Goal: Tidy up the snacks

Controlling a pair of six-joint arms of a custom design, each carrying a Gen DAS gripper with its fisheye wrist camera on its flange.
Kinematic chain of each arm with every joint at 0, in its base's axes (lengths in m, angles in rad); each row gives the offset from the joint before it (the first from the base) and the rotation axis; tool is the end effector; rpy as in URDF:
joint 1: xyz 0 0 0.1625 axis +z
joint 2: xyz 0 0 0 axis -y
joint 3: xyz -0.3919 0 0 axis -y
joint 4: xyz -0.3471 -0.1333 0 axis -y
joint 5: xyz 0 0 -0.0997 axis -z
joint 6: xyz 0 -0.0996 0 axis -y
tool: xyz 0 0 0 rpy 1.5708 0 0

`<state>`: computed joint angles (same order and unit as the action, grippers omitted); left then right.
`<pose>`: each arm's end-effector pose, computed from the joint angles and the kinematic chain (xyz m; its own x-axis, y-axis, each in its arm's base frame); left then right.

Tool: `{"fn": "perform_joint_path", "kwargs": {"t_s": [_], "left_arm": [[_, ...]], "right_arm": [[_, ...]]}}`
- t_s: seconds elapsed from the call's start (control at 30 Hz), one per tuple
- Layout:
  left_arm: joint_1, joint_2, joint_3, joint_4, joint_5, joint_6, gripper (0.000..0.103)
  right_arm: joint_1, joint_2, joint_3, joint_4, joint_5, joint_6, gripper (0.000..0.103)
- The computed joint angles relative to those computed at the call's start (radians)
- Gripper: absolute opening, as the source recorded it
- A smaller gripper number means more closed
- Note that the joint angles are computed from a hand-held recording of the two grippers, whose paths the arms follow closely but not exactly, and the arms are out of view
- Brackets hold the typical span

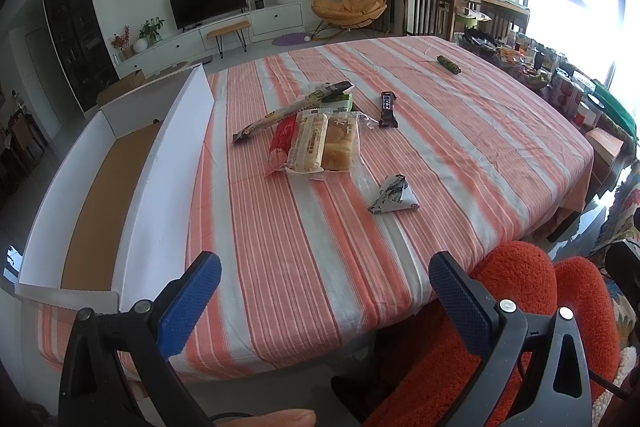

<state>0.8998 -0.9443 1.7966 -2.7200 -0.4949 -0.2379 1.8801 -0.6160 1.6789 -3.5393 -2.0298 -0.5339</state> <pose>-0.1798 -0.5818 0.2026 -0.6572 -0.0855 -0.7489 0.4524 0.7499 -0.4826 0.2738 -0.5639 0.1090 -0.7308 -0.2483 0.6358 -0.6503 0.5362 -0.5381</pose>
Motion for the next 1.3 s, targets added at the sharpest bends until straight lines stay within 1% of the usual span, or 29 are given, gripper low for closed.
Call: {"fn": "perform_joint_path", "kwargs": {"t_s": [1.0,1.13,1.3], "left_arm": [[0.003,0.000,0.004,0.007,-0.015,-0.013,0.103],[0.012,-0.003,-0.003,0.042,-0.026,-0.034,0.103],[0.057,-0.012,-0.045,0.176,-0.110,-0.107,0.103]], "right_arm": [[0.000,-0.002,0.000,0.005,0.000,0.002,0.093],[0.001,0.000,0.001,0.004,0.000,0.004,0.093],[0.002,0.004,0.006,-0.002,-0.001,0.007,0.093]]}}
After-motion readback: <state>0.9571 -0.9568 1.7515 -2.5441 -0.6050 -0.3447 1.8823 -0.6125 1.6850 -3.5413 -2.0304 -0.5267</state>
